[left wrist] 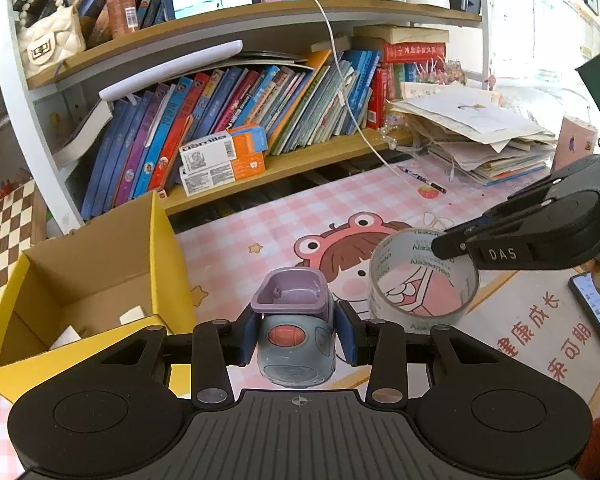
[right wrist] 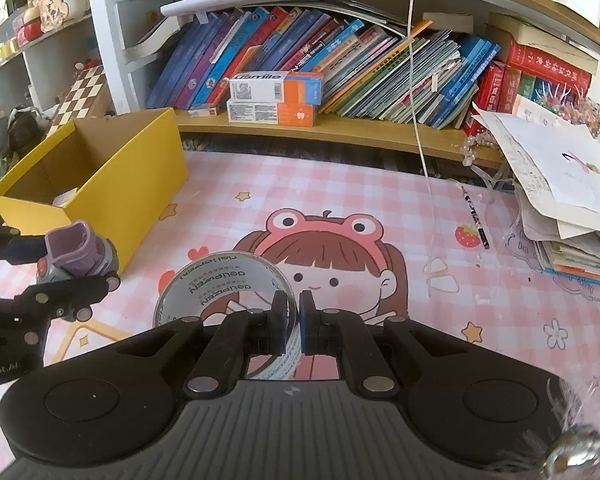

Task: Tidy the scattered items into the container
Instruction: 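Lift toy car with left gripper while right gripper lifts tape roll toward box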

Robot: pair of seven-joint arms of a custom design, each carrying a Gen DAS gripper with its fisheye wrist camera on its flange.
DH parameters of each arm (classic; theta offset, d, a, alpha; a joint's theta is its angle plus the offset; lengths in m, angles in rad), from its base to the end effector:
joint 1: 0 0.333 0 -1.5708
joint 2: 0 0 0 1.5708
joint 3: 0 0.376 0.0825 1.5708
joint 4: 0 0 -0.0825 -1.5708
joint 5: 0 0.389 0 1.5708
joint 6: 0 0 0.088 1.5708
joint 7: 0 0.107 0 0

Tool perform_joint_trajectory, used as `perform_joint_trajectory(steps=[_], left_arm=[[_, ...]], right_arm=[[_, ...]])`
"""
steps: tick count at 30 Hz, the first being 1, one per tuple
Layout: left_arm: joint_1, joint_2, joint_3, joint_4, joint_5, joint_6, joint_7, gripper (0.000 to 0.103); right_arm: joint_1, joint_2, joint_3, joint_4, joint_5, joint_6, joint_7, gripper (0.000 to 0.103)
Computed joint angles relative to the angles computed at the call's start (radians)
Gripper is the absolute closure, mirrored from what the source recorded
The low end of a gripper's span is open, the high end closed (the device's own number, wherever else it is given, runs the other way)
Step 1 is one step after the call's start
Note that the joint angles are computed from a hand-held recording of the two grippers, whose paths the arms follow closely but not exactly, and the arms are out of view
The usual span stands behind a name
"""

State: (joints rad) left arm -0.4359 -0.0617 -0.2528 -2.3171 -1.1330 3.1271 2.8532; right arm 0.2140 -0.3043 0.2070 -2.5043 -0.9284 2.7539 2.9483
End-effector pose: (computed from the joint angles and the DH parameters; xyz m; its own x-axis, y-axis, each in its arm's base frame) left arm 0.4498 -0.2717 0.4914 -0.7081 -0.6956 -0.1215 -0.3846 0.5242 -0.7598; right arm 0.3967 0.2198 0.4911 -0.1472 -0.9882 -0.0421 -0.7002 0.1342 -0.7013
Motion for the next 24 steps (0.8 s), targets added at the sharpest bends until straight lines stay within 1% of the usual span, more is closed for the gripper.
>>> perform_joint_trajectory(steps=[3, 9, 20, 24], left_arm=[[-0.001, -0.013, 0.015, 0.002, -0.061, -0.023, 0.073, 0.064], [0.020, -0.043, 0.035, -0.007, -0.123, -0.082, 0.164, 0.064], [0.084, -0.088, 0.072, -0.015, -0.190, -0.201, 0.293, 0.064], [0.112, -0.100, 0.085, -0.013, -0.198, -0.245, 0.321, 0.064]], right_arm=[[0.008, 0.007, 0.013, 0.015, 0.006, -0.023, 0.007, 0.097], [0.039, 0.027, 0.030, 0.052, 0.007, -0.077, 0.038, 0.097], [0.117, 0.082, 0.047, 0.142, -0.009, -0.200, 0.111, 0.097], [0.148, 0.108, 0.047, 0.180, -0.022, -0.238, 0.139, 0.097]])
